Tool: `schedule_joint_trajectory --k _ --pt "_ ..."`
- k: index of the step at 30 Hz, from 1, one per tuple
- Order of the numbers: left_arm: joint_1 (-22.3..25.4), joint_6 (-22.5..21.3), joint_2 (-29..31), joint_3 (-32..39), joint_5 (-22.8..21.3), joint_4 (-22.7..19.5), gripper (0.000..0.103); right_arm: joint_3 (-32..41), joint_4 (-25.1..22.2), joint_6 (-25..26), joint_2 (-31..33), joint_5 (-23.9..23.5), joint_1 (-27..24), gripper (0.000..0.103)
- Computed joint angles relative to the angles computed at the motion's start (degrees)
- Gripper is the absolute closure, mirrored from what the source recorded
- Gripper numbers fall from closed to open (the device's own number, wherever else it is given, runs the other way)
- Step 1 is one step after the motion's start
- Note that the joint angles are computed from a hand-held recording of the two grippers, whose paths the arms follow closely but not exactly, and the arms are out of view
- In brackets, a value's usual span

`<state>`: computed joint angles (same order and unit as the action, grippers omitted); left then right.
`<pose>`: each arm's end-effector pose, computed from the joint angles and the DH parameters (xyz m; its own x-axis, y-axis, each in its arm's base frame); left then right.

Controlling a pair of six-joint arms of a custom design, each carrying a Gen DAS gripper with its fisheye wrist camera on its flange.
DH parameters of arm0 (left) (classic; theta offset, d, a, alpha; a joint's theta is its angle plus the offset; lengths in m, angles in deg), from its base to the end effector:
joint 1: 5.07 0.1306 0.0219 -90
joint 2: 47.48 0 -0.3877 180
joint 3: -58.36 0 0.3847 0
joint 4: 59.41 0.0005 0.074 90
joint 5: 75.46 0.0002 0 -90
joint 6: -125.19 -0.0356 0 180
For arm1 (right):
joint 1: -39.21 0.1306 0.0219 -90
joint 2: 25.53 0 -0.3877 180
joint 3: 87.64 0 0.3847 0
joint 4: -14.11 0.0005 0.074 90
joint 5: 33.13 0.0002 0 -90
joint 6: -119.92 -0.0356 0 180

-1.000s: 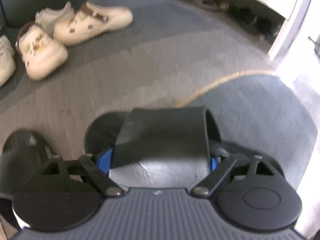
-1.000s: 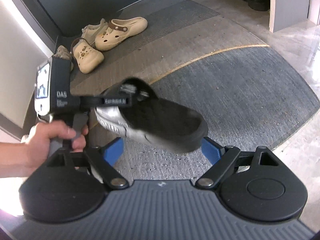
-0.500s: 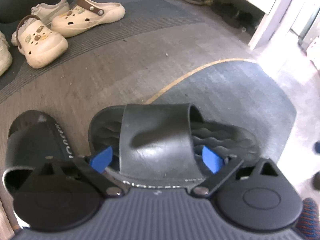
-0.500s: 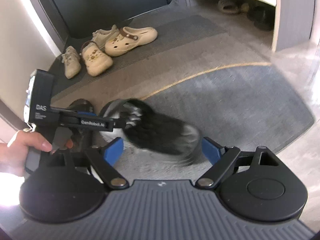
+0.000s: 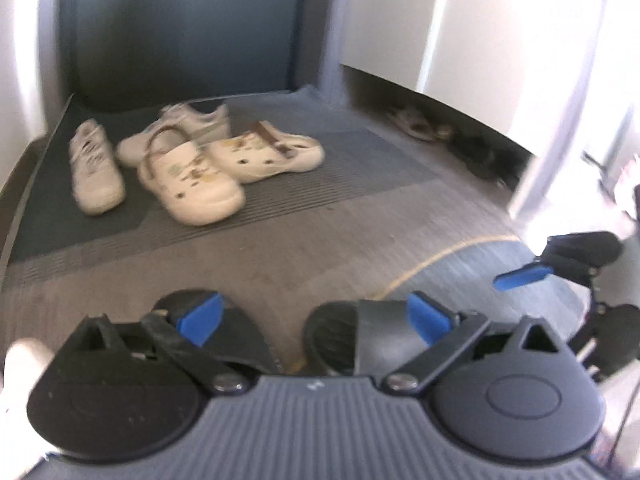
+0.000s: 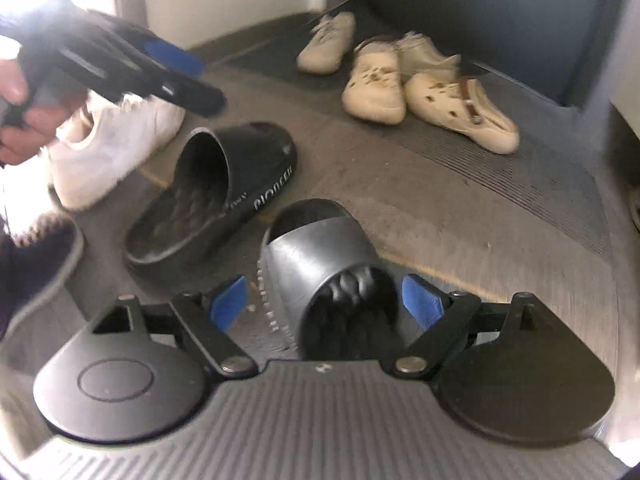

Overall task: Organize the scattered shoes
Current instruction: 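Grasp the black slide with the right gripper and set it beside its pair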

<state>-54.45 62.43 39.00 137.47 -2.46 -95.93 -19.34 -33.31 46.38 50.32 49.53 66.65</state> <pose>0.3053 -0.3407 0.3932 -0.6708 0.1097 -0.7335 0.3168 0.9366 -0.1497 0.3275 0.1746 0.3664 -0.5490 -0.6017 -0.5801 -0.7066 0.7048 -0.0623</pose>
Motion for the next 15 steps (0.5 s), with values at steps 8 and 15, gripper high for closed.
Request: schedule_joint_trajectory --k 8,15 --pt "2.8 2.0 -1.5 -1.8 0.6 -1.1 0.003 14.3 -12.2 17.3 16.8 -0.6 0.8 0.015" --pt "3.8 3.3 -4.5 -4.0 -0.9 -1.6 0.003 17.6 -18.1 21.5 22.9 3.6 2.2 0.000"
